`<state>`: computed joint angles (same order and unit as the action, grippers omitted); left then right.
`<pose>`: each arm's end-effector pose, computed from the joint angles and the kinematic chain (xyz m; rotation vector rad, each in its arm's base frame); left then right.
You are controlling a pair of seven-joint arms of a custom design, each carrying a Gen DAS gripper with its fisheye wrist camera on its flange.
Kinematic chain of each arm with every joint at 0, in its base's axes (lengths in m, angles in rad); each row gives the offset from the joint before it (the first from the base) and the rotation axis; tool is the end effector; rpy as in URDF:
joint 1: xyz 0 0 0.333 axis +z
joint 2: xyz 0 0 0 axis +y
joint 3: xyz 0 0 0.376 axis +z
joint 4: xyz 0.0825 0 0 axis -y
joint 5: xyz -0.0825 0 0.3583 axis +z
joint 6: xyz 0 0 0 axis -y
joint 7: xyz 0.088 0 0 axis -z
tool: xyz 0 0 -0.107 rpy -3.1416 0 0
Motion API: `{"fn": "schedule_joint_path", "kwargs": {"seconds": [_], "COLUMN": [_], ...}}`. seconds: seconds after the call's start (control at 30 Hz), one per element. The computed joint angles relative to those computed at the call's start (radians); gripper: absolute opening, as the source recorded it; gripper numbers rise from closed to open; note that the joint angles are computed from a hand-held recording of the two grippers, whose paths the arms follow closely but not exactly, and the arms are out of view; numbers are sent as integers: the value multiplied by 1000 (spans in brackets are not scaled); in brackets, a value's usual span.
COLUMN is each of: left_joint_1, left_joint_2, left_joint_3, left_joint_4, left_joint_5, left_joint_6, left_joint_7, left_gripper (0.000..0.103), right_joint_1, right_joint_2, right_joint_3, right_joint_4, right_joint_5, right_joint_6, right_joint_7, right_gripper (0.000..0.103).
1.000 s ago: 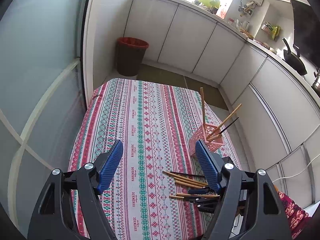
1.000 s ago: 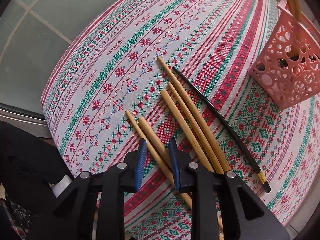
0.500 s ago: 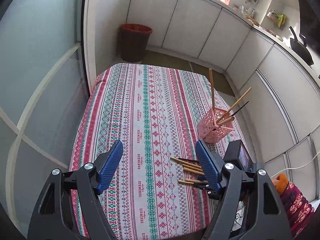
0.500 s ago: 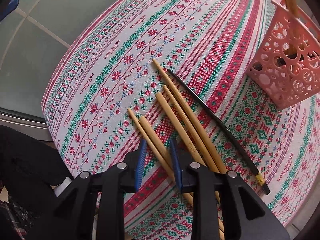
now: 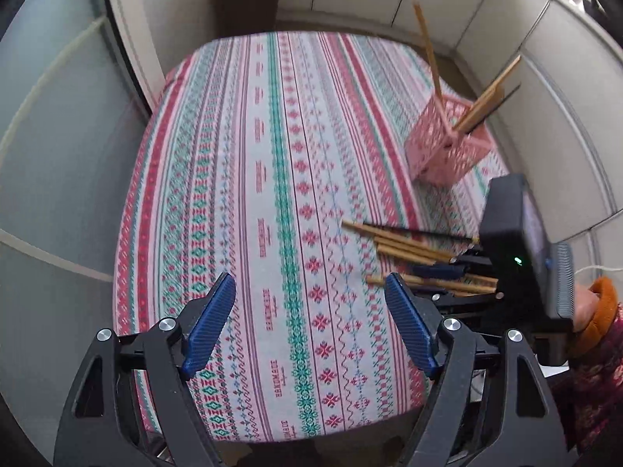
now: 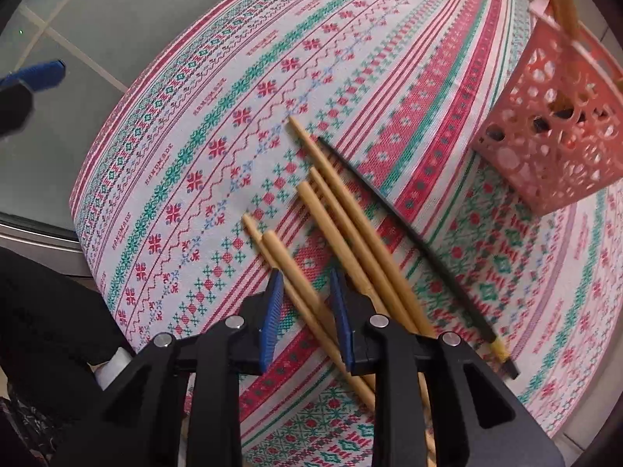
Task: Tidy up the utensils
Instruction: 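Close the left tool on one bamboo chopstick while the right tool hovers nearby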
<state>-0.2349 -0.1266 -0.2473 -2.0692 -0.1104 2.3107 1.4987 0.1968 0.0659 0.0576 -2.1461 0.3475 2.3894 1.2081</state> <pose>0.4563 -0.2492 0.5929 -1.6992 2.4407 -0.5256 0.5311 0.1406 0.4652 -2.3441 1.5833 0.0643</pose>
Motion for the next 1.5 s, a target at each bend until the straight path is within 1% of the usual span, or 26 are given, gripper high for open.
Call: {"fn": "schedule_joint_path", "kwargs": {"seconds": [0.07,0.1,0.2,0.23,0.33,0.4,0.57,0.63,0.7,0.73,0.77,0.8,0.83,0.87,0.97,1.07,1.13,1.23,1.4,1.5], "left_joint_1": [-4,-6,-15,-19,-26,-28,-38,-46,-57,-61,-66,-68,-69,-69,-74,-91,-101,-106,-120,-119], "left_joint_2": [15,20,34,34,36,38,60,80,108,122,135,149,156,164,185,210,223,225,214,218], "left_joint_3": [-12,-16,-22,-22,-24,-25,-28,-31,-35,-33,-30,-26,-21,-16,-9,-9,-8,-9,-15,-17], "left_joint_4": [-4,-8,-17,-23,-31,-28,-15,-12,-1,5,14,24,29,36,60,89,104,114,125,124], "left_joint_5": [38,56,96,100,122,135,148,148,179,183,174,154,124,89,62,97,103,41,47,5], "left_joint_6": [-21,-26,-44,-43,-42,-41,-78,-110,-134,-140,-146,-152,-151,-151,-162,-183,-188,-196,-216,-206], "left_joint_7": [-22,-32,-56,-56,-70,-99,-169,-202,-260,-286,-304,-317,-325,-337,-399,-464,-501,-544,-569,-561], "left_gripper": [75,75,75,75,75,75,76,76,73,68,60,57,51,50,50,50,50,50,52,52], "right_joint_1": [14,16,10,5,-21,-34,-55,-51,-41,-31,-25,-20,-14,-11,-17,-39,-46,-59,-78,-78], "right_joint_2": [-19,-24,-30,-33,-36,-39,-45,-56,-86,-100,-112,-127,-134,-141,-153,-152,-157,-169,-191,-187], "right_joint_3": [4,4,-3,-7,-24,-32,-47,-44,-39,-34,-33,-36,-39,-44,-75,-101,-106,-116,-132,-131], "right_joint_4": [-36,-42,-39,-40,-44,-58,-102,-108,-130,-141,-151,-163,-167,-169,-174,-164,-168,-173,-184,-169], "right_joint_5": [-51,-55,0,36,227,336,597,554,482,452,423,394,375,355,356,359,371,374,369,373], "right_joint_6": [57,64,23,10,-55,-75,-49,-26,5,31,54,71,71,62,26,-4,-12,-33,-58,-68], "right_joint_7": [35,58,59,50,-4,-29,6,36,55,68,77,79,82,86,61,30,23,11,9,25], "right_gripper": [24,24,24,24,23,21,21,21,22,23,23,23,24,24,25,26,30,31,32,32]}}
